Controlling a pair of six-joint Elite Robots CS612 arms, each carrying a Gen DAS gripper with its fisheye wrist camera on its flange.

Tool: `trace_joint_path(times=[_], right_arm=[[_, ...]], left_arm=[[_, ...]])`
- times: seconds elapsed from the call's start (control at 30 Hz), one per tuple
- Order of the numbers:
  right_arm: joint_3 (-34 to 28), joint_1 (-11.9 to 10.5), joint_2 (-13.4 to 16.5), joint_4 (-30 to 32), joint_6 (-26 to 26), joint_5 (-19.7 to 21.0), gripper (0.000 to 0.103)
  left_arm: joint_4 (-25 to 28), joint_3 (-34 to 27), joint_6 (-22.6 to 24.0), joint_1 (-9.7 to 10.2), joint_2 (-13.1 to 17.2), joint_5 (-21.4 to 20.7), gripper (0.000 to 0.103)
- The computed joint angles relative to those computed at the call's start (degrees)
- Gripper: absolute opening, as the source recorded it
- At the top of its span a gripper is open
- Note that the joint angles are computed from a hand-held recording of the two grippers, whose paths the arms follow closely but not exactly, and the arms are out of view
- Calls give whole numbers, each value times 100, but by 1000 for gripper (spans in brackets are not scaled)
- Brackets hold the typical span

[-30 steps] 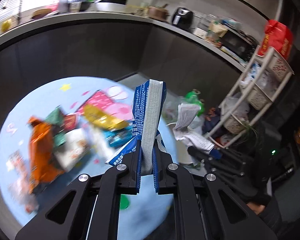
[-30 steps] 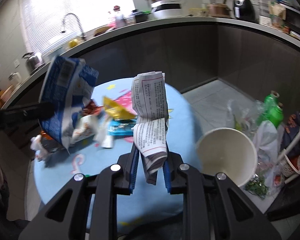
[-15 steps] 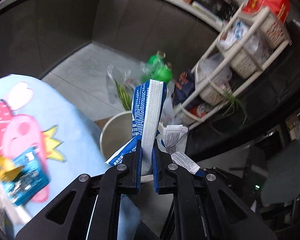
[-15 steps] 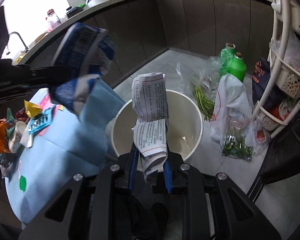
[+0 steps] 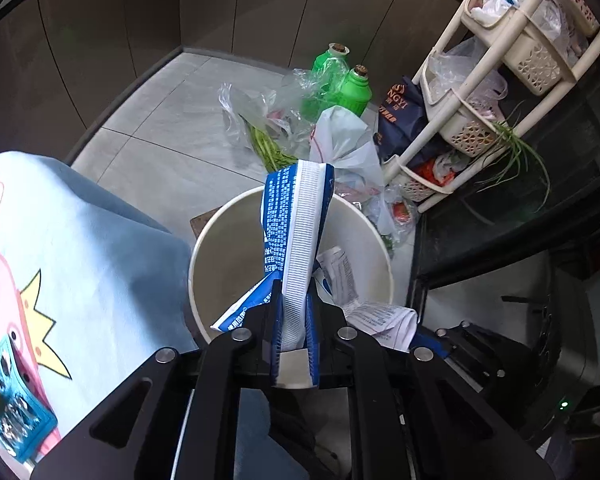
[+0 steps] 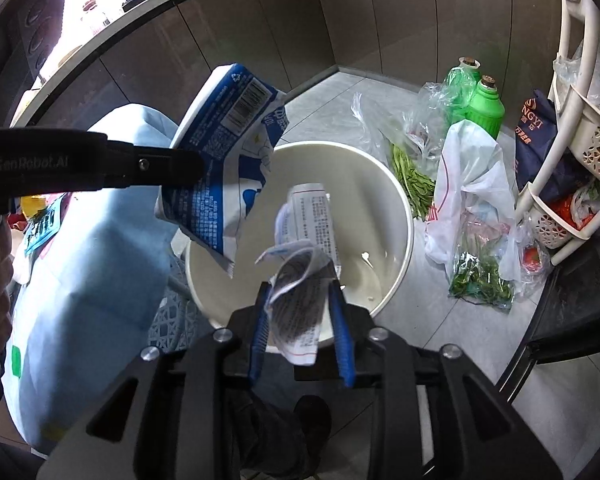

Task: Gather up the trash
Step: 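Carry carton and receipt to the white bucket and open both tools to drop them, then move both tools back over the table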

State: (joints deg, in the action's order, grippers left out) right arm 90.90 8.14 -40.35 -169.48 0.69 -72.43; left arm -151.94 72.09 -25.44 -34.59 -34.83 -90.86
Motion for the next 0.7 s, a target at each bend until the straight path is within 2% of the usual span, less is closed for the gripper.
trace_joint_path(times=[0.03,0.07,0.1,0.13,0.17,0.2,0.27,0.3,0.37,0.43,0.7], right_arm=[[1,3,3,-24,-9,-36,40],[9,0,2,-53,-11,-40,45],[18,-5,2,-94,-9,-40,48],[25,-8,-2,-124,-21,-49,55],[32,-13,-5,-145,-52,-61,62],[45,-11,-14,-170,-91,-86,66],[85,-17,-27,-266,-196,-74,79],[112,-21,-38,-316,-266,-47,83],[169,-24,-74,-374,-350,-17,93],[201,-23,-108,-370,-387,2,99],[373,26,-339,-553,-529,90,99]], left_arm=[[6,-22,-17,-11,9,75,17],[-23,10,-31,-14,-16,119,30],[-104,30,-65,-18,-23,194,37],[-188,46,-99,-29,-28,300,51],[-295,71,-135,-44,-35,441,58],[-376,107,-156,-53,-52,516,61],[-496,145,-204,-56,-75,601,74],[-606,190,-248,-64,-96,698,77],[-846,290,-329,-103,-139,1032,93],[-985,368,-400,-137,-180,1282,94],[-1170,700,-562,-182,-458,1411,94]])
